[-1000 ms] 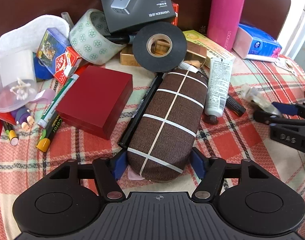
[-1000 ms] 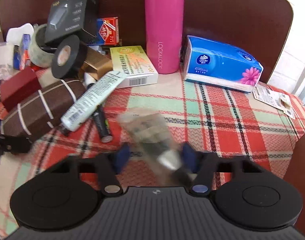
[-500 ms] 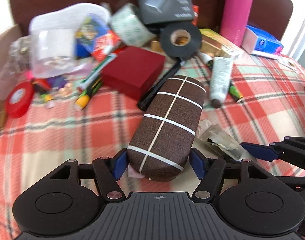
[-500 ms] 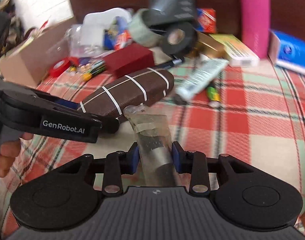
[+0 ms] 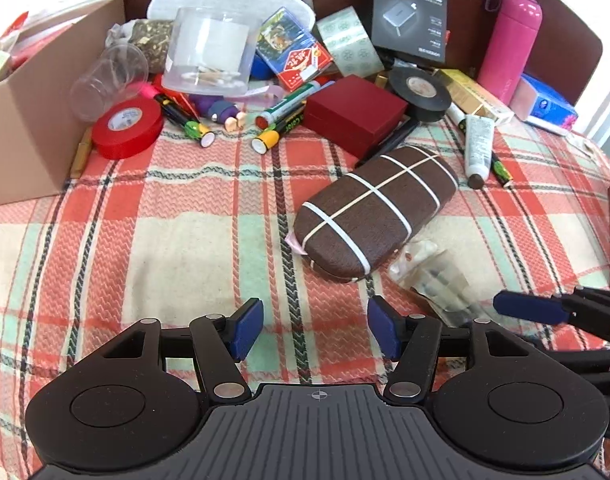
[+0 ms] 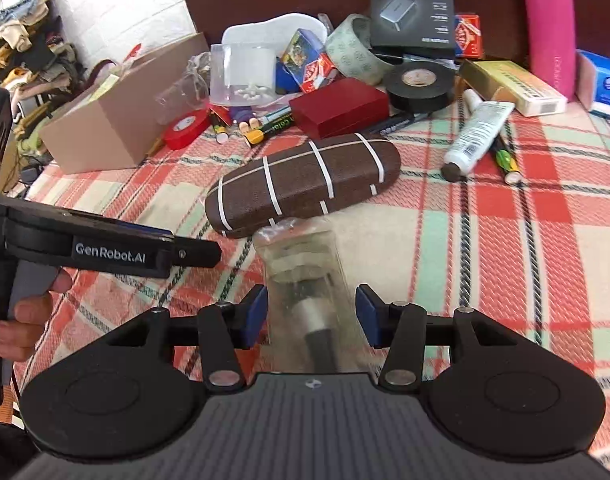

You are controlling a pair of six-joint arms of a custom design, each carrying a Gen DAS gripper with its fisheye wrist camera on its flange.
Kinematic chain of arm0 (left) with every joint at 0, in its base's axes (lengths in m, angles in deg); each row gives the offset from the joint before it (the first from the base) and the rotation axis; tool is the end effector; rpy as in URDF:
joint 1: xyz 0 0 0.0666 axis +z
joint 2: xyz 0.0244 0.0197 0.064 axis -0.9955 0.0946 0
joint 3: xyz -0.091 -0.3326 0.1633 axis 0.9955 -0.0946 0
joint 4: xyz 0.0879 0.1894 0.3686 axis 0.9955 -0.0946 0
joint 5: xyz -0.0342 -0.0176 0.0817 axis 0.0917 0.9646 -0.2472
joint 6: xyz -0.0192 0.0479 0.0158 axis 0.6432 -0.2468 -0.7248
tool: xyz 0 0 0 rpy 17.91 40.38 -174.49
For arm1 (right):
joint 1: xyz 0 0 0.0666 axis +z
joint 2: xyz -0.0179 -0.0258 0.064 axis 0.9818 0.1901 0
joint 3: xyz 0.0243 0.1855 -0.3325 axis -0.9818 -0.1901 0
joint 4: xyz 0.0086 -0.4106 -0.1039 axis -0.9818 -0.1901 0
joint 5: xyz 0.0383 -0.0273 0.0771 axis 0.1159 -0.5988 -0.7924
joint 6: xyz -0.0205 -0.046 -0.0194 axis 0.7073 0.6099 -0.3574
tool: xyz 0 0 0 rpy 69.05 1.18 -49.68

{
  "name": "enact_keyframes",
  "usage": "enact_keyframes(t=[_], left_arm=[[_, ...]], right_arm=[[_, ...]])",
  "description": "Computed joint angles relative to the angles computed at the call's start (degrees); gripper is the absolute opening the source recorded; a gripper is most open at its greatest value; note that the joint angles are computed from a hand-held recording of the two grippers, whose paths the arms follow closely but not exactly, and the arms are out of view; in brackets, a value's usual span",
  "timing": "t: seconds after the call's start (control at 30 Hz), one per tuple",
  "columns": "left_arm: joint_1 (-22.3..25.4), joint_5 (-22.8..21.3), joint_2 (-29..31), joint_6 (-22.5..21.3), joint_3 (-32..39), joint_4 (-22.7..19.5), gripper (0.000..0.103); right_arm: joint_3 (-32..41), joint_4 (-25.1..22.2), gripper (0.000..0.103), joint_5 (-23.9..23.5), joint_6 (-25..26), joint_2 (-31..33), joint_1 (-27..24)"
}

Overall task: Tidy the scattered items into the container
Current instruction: 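Lift the clear bag with the right tool, then grasp the blue-capped marker with the left tool while the right tool holds the bag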

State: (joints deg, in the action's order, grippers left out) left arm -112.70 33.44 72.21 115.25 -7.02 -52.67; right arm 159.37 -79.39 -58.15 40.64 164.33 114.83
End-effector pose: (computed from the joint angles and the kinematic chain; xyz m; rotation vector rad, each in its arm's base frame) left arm 0.4723 -0.2473 0.2885 -0.0166 2.5481 -0.1935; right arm 0.4630 0.3362 0.2802 -0.4508 2.4042 0.5016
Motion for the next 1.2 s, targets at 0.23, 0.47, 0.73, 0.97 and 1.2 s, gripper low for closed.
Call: enact_keyframes(t=[0.23,0.47,0.73,0.97,1.2], left_arm=[[-0.2,4.1,0.6,-0.9,0.2,0.9,0.074],[1.7,2.5,-0.8,0.1,-0.9,1.3,0.074],[3.6,2.1,0.7,-3.4,2.4,1.8,0.078],[5.9,0.9,3.3,-2.9,5.6,0.6,0.08],[7.3,-1.3,10.2,-6.3,13.4,-0.3,0.072]], right_arm=[[-0.9,-1.3,0.053,4.5,4.1,-0.2,2.4],[0.7,-1.0,0.04,2.3,7.4,1.2,3.7],[0.1,-1.3,0.039,4.6,3.9,0.5,2.2],[0.5,-1.4,0.04,4.9,4.1,1.0,1.6],[2.5,-1.2,0.047,4.1,5.0,3.3,1.0]])
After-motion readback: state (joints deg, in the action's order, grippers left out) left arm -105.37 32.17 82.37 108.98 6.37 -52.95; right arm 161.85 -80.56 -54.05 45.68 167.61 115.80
